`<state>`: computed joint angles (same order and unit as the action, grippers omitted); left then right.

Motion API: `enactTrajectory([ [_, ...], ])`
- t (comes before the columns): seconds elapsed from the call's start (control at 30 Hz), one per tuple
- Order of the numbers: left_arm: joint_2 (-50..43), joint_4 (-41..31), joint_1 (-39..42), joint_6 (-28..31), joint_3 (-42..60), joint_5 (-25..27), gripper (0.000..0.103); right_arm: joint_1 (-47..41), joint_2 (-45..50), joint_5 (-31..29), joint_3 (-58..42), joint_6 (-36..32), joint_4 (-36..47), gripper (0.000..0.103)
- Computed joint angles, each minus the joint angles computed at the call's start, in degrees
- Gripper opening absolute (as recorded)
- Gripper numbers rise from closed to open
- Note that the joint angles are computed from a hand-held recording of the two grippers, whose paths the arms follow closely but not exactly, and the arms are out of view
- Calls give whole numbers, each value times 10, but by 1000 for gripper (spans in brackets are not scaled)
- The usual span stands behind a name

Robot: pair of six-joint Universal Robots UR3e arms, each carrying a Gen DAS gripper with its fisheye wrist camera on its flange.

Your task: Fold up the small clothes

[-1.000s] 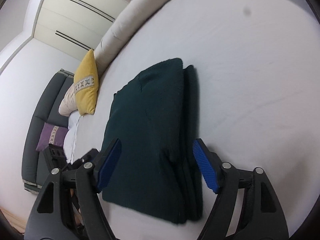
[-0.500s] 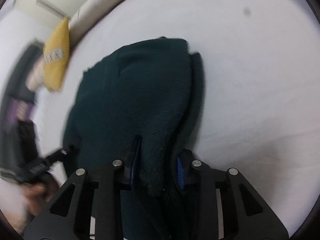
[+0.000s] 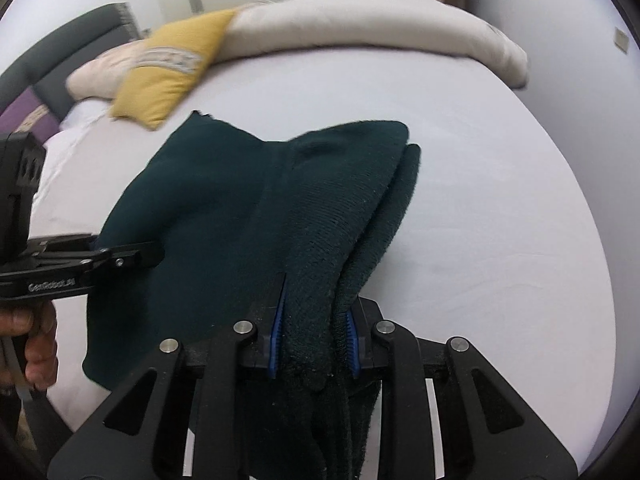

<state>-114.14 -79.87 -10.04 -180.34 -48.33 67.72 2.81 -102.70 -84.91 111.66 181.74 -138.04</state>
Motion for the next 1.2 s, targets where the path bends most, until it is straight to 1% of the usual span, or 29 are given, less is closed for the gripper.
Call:
enactTrajectory([
  [0.07,87,-3,35,46,-89,1,41,64,10,-24,-22,34,-1,22],
  [0.13,153,-10,69,82,-153,-3,42,126,30,-46,-47,66,-8,22],
  [0.17,181,-13,85,97,-181,-6,42,164,43,-66,-61,89,-11,22],
  [0.27,259,-24,141,147,-252,-14,42,241,98,-98,-117,142,-16,22],
  [0.3,279,-29,157,161,-272,-17,42,261,115,-102,-130,156,-20,22],
  [0.33,275,-22,155,157,-274,-15,42,284,139,-112,-145,174,-25,22],
  [0.37,296,-29,173,173,-300,-19,42,299,154,-116,-155,186,-27,22],
  [0.47,335,-28,208,203,-363,-31,42,325,190,-117,-167,215,-41,22],
  [0.53,343,-3,215,208,-401,-27,42,341,212,-118,-154,233,-70,22],
  [0.6,339,34,219,207,-442,-25,42,335,243,-106,-142,239,-103,22],
  [0.63,336,49,222,207,-460,-25,43,319,259,-84,-115,244,-140,22],
  [0.67,326,73,223,206,-480,-20,43,301,251,-64,-73,254,-172,22],
  [0.7,315,84,227,203,-495,-23,47,287,267,-44,-55,261,-198,23],
  [0.73,314,88,256,205,-520,-56,50,278,302,-37,-60,269,-219,23],
  [0.77,318,81,279,213,-535,-86,52,266,324,-17,-42,282,-253,25],
  [0.8,320,76,292,221,-544,-102,56,238,333,28,0,298,-312,26],
  [0.87,330,107,295,231,-570,-101,64,191,348,101,79,315,-442,27],
  [0.9,337,117,297,231,-583,-103,67,169,361,139,109,324,-499,28],
  [0.93,336,111,305,231,-585,-113,67,157,371,161,125,328,-536,28],
  [0.97,337,102,310,230,-583,-120,67,154,369,168,132,326,-543,31],
  [1.0,340,93,313,228,-579,-121,67,159,354,155,134,324,-527,35],
  [1.03,346,87,312,226,-575,-114,67,166,345,139,132,324,-514,37],
  [1.1,376,83,306,224,-565,-81,67,185,295,85,141,335,-483,38],
  [1.13,396,94,302,212,-564,-56,67,182,267,67,140,337,-456,39],
  [1.17,415,104,300,203,-568,-38,67,191,236,37,157,355,-451,41],
  [1.2,438,120,297,190,-572,-17,65,182,229,39,150,368,-452,41],
])
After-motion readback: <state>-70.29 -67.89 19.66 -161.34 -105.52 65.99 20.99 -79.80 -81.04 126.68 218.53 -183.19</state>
